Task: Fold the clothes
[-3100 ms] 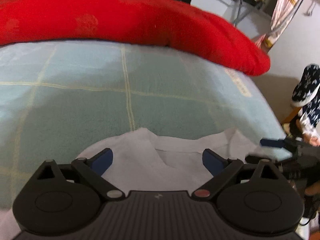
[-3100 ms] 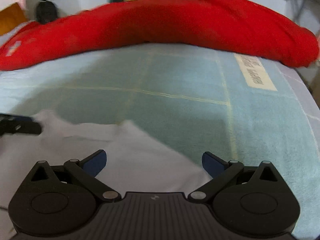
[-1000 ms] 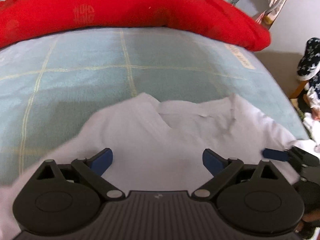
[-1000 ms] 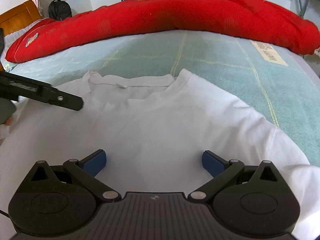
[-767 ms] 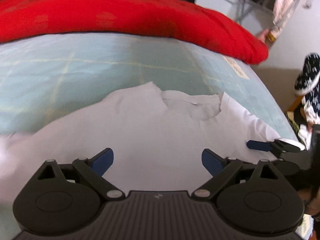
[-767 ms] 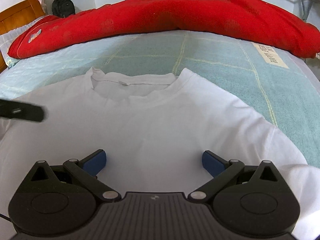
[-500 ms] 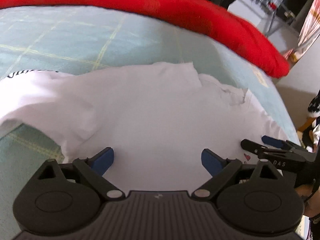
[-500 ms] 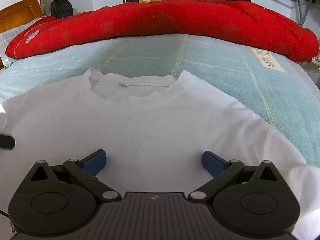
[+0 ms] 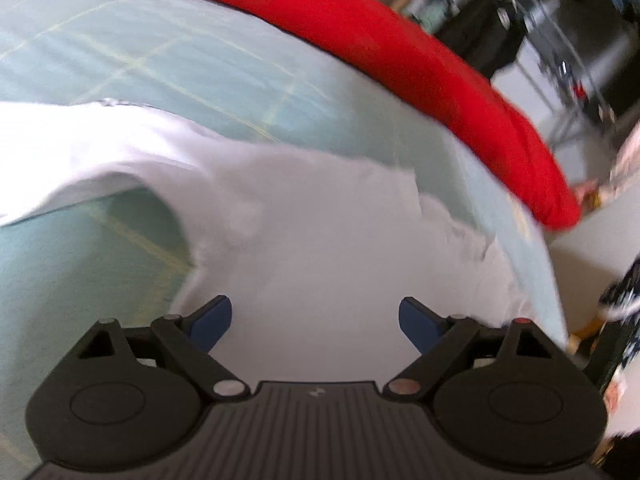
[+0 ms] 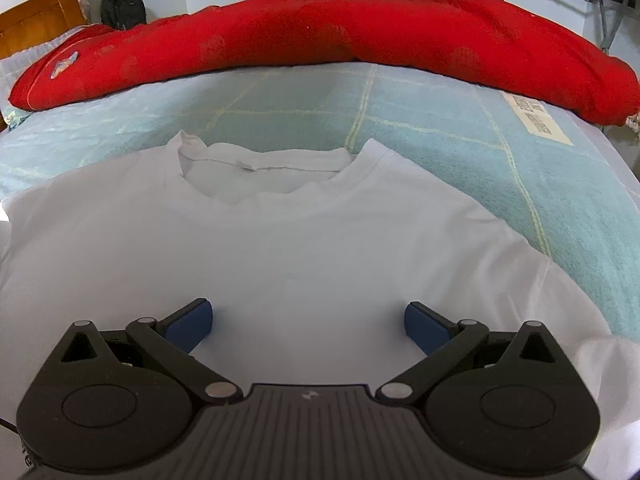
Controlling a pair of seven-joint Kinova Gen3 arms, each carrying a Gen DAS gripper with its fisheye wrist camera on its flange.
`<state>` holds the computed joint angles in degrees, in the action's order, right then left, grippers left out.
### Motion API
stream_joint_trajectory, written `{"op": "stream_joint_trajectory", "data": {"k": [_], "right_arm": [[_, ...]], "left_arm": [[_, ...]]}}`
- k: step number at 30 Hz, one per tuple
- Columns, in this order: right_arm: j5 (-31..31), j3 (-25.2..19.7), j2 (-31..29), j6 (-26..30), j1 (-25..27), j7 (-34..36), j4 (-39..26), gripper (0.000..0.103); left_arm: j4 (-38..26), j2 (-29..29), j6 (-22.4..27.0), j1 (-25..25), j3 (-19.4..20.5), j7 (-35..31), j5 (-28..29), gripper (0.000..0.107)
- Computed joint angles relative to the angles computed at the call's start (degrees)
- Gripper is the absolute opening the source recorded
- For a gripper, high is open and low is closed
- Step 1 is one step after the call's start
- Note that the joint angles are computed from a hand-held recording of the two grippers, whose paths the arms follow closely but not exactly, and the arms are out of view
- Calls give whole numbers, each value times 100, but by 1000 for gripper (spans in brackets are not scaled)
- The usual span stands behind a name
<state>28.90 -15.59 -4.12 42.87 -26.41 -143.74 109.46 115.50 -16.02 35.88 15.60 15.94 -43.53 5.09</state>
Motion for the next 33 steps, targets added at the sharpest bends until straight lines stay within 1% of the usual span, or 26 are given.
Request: {"op": "stream_joint_trajectory", "data": {"k": [2,6,8,10,12,14,17,21,24,26,27,28,29,30,31,32,33], "right_arm": [[-28,-24,63,204,-28,-37,-133,103],[-23,-41,248,736,-174,-250,-479,103],[-201,22,343,1022,-238,-186,-724,103],[-343,77,426,1265,-301,-153,-934,103],[-396,108,493,1447,-373,-165,-1096,103],[-438,127,506,1457,-443,-250,-1179,103],[-615,126,489,1244,-517,-212,-1262,103],[-884,99,608,901,-619,168,-1481,103],[-1004,100,770,745,-742,461,-1684,103],[-1101,122,881,653,-818,615,-1798,103],[-1162,141,931,634,-847,688,-1847,103],[-1229,154,985,630,-879,765,-1898,103],[-1267,171,1025,625,-917,806,-1927,103],[-1308,187,1072,641,-951,857,-1970,103],[-1348,202,1120,658,-983,910,-2014,103],[-1378,218,1157,686,-1013,966,-2044,103],[-1387,232,1193,736,-1051,1007,-2092,103]], "left_arm": [[125,-220,54,-70,-197,36,99,90],[550,-697,151,-320,-751,58,501,90],[785,-935,161,-524,-979,116,676,90],[1162,-1272,-40,-831,-1131,309,835,90],[1509,-1548,-278,-1191,-1148,566,924,90],[1757,-1689,-575,-1339,-1220,611,978,90],[1967,-1724,-961,-1536,-1218,573,908,90],[2134,-1589,-1492,-1788,-1141,523,763,90],[2193,-1425,-1866,-2080,-930,550,616,90],[2174,-1313,-1988,-2139,-967,489,513,89],[2117,-1273,-1942,-2212,-977,373,531,84],[2038,-1258,-1802,-2354,-894,351,495,69],[1915,-1234,-1569,-2509,-781,382,365,58],[1810,-1206,-1336,-2558,-758,507,172,33],[1708,-1178,-1103,-2617,-739,563,44,16],[1618,-1189,-905,-2653,-734,526,-12,11],[1559,-1203,-773,-2650,-746,513,-96,10]]}}
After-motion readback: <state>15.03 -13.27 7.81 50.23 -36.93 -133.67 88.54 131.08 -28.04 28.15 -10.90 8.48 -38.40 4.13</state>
